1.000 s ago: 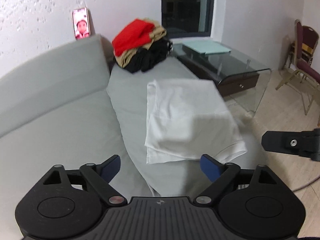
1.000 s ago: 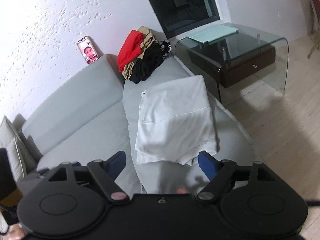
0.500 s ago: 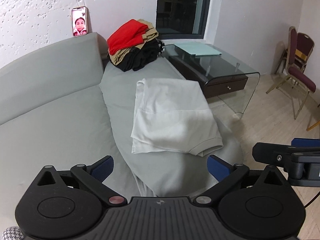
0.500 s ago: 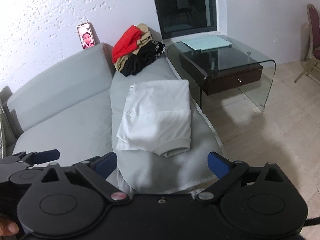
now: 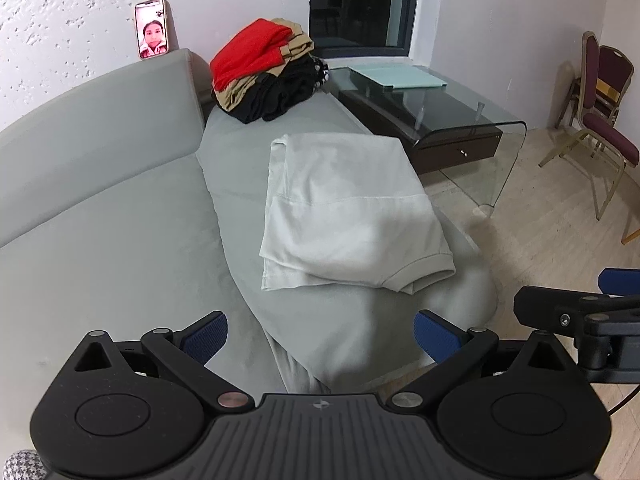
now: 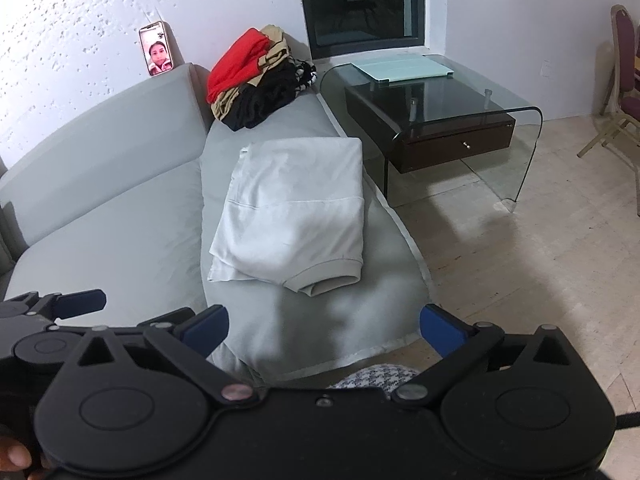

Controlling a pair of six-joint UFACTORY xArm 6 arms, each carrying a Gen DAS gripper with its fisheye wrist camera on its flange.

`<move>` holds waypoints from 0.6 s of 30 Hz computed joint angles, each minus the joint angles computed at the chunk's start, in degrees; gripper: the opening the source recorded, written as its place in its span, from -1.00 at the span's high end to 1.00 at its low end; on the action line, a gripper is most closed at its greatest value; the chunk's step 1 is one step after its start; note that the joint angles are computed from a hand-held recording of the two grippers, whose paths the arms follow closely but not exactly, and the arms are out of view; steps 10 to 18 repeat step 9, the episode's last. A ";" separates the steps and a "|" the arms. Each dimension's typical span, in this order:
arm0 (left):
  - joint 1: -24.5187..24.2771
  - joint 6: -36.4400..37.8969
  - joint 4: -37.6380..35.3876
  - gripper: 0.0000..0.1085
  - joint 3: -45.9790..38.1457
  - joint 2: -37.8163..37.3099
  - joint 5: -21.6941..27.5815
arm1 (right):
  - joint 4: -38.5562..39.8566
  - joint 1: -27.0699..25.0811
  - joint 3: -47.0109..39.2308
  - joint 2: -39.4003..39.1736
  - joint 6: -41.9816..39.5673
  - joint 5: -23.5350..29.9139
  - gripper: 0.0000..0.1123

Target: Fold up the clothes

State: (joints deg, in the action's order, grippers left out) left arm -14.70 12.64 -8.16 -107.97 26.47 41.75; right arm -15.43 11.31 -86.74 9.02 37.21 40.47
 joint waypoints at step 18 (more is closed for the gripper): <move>-0.08 1.57 -1.17 -0.86 -0.09 0.75 -1.41 | 1.85 -0.77 -0.06 0.54 -1.80 -0.75 -0.83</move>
